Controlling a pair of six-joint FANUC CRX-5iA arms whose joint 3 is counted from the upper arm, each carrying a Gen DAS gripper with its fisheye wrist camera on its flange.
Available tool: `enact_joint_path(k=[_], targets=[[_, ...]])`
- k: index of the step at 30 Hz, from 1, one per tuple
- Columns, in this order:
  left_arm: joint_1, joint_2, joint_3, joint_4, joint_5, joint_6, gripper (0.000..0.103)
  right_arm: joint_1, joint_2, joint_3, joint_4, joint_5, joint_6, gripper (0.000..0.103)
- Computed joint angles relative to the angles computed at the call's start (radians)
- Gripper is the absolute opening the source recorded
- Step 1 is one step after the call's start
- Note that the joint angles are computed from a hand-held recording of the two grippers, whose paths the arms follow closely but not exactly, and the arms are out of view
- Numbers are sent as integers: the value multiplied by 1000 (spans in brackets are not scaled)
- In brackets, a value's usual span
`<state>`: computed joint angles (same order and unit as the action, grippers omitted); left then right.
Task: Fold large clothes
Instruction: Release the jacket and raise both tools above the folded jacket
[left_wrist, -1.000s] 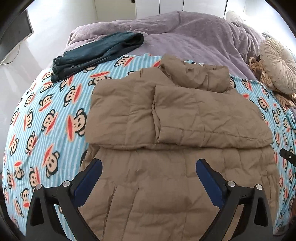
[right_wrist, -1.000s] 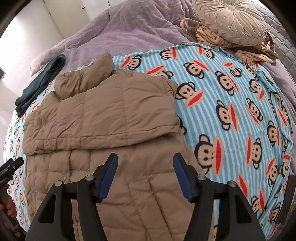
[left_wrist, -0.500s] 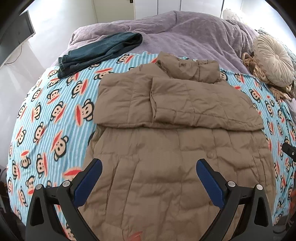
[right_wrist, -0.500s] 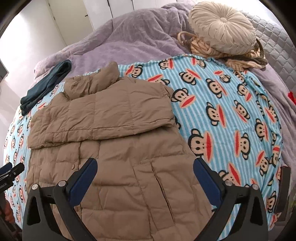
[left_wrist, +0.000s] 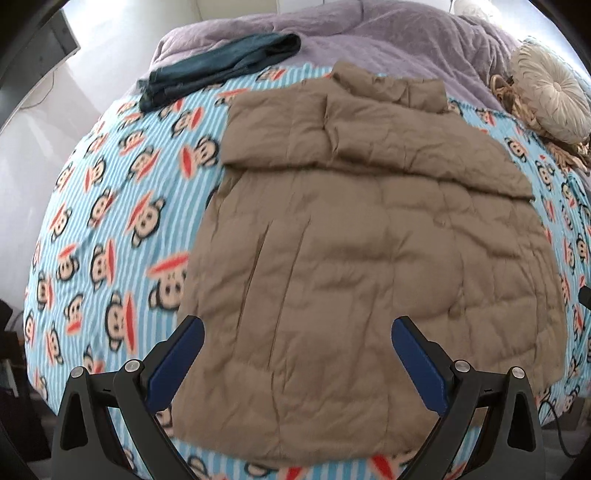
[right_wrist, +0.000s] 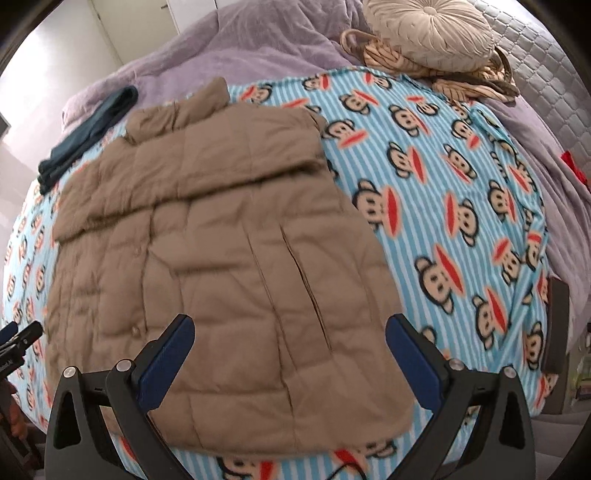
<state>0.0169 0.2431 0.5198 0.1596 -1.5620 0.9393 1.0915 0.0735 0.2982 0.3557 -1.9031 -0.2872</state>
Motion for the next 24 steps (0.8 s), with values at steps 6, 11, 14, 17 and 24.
enact_joint_path(k=[6, 11, 14, 17, 24], targets=[[34, -36, -53, -22, -25, -12, 101, 21, -18, -11, -78, 4, -56, 103], [70, -43, -73, -9, -65, -8, 101, 41, -58, -55, -106, 67, -113, 103], [98, -34, -75, 17, -105, -10, 101, 54, -91, -96, -112, 132, -163, 103], [137, -9, -71, 73, -162, -1, 101, 68, -137, -153, -109, 203, -232, 103], [242, 64, -81, 172, -306, 90, 101, 177, -345, -429, -10, 494, -544, 103]])
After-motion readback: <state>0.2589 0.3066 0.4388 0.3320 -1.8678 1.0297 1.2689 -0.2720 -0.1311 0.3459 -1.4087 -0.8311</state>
